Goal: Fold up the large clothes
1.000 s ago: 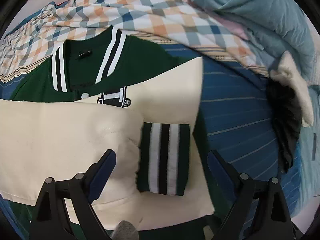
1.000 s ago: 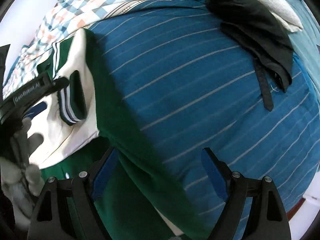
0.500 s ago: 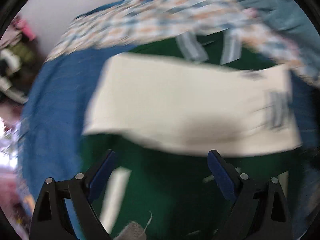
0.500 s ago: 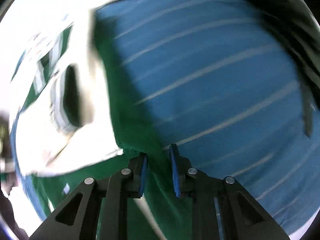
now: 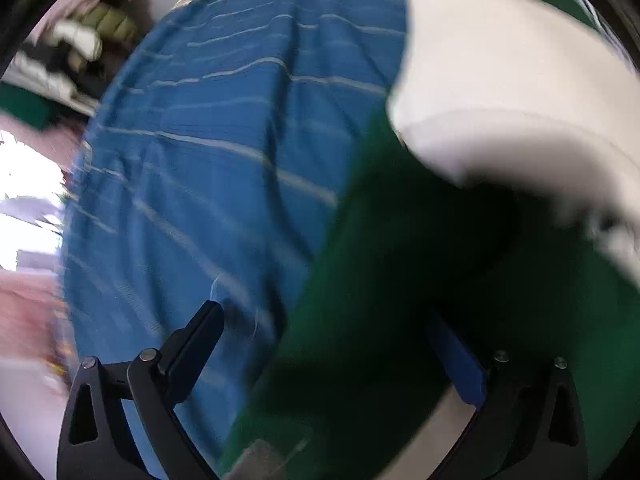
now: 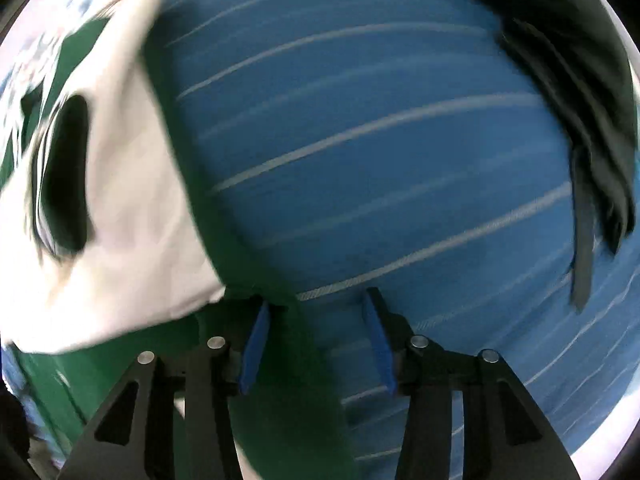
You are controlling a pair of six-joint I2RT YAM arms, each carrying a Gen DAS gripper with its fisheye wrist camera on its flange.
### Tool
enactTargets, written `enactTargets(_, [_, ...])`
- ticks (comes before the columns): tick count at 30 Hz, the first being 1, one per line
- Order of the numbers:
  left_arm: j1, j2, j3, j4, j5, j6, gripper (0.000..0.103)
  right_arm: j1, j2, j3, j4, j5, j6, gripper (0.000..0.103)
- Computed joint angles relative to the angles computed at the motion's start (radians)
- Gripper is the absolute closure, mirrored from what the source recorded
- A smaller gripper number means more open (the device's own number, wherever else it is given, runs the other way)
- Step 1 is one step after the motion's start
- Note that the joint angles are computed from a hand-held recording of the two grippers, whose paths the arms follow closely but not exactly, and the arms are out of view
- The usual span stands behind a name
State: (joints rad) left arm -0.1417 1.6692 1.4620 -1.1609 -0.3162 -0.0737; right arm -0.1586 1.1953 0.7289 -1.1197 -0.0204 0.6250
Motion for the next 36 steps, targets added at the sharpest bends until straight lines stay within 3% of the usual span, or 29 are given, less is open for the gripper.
enactTargets(4, [0.018,-0.045,0.058,-0.077,0.020,0.067,0.000,0.319,0.039,0.218,-0.237,0.131,0.208,0.053])
enactTargets(7, [0.066,-0.176,0.070,-0.163,0.042,0.132,0.000,0.607,0.050,0.366,-0.309,0.062,0.430,0.053])
enactTargets(8, [0.091,-0.218,0.074,-0.199,0.034,0.157,0.000,0.687,0.050,0.370,-0.246,-0.013,0.507,0.053])
enactTargets(10, [0.162,-0.303,0.050,-0.253,-0.020,0.203,0.000,0.823,0.021,0.278,0.028,-0.219,0.697,0.053])
enactTargets(11, [0.208,-0.336,0.029,-0.261,-0.050,0.233,0.000,0.875,0.010,0.208,0.194,-0.286,0.794,0.053])
enactTargets(12, [0.270,-0.378,-0.007,-0.260,-0.073,0.272,0.000,0.950,0.030,0.104,0.468,-0.349,0.938,0.053])
enactTargets(15, [0.484,-0.451,-0.111,-0.223,-0.094,0.410,0.000,1.054,0.187,-0.015,0.899,-0.405,1.134,0.053])
enactTargets(16, [0.573,-0.459,-0.139,-0.221,-0.077,0.461,0.000,1.071,0.270,0.004,0.935,-0.414,1.154,0.053])
enactTargets(17, [0.627,-0.462,-0.154,-0.220,-0.063,0.489,0.000,1.099,0.324,0.014,0.970,-0.394,1.170,0.060])
enactTargets(18, [0.679,-0.464,-0.166,-0.214,-0.053,0.524,0.000,1.122,0.328,0.018,0.954,-0.334,1.193,0.088])
enactTargets(19, [0.723,-0.479,-0.187,-0.206,-0.045,0.566,0.000,1.137,0.323,0.036,0.907,-0.294,1.210,0.098])
enactTargets(21, [0.743,-0.509,-0.225,-0.153,-0.055,0.633,0.000,1.186,0.299,0.091,0.793,-0.221,1.227,0.098])
enactTargets(22, [0.736,-0.540,-0.247,-0.141,-0.064,0.657,0.000,1.200,0.288,0.161,0.659,-0.189,1.195,0.098])
enactTargets(26, [0.751,-0.568,-0.204,-0.208,0.007,0.697,0.000,1.223,0.234,0.336,0.299,-0.086,1.155,0.098])
enactTargets(27, [0.763,-0.555,-0.184,-0.210,0.030,0.717,0.000,1.225,0.273,0.407,0.188,-0.057,1.128,0.097])
enactTargets(29, [0.758,-0.561,-0.159,-0.245,0.059,0.729,0.000,1.193,0.411,0.565,0.103,-0.054,1.064,0.093])
enactTargets(32, [0.720,-0.542,-0.106,-0.310,0.087,0.696,0.000,1.189,0.390,0.518,0.191,-0.133,1.127,0.084])
enactTargets(33, [0.717,-0.525,-0.071,-0.340,0.115,0.688,0.000,1.193,0.349,0.468,0.227,-0.134,1.148,0.067])
enactTargets(35, [0.689,-0.507,-0.018,-0.382,0.161,0.656,0.000,1.217,0.296,0.395,0.286,-0.155,1.211,0.048])
enactTargets(36, [0.667,-0.504,-0.007,-0.394,0.179,0.644,0.000,1.251,0.257,0.330,0.338,-0.160,1.275,0.049])
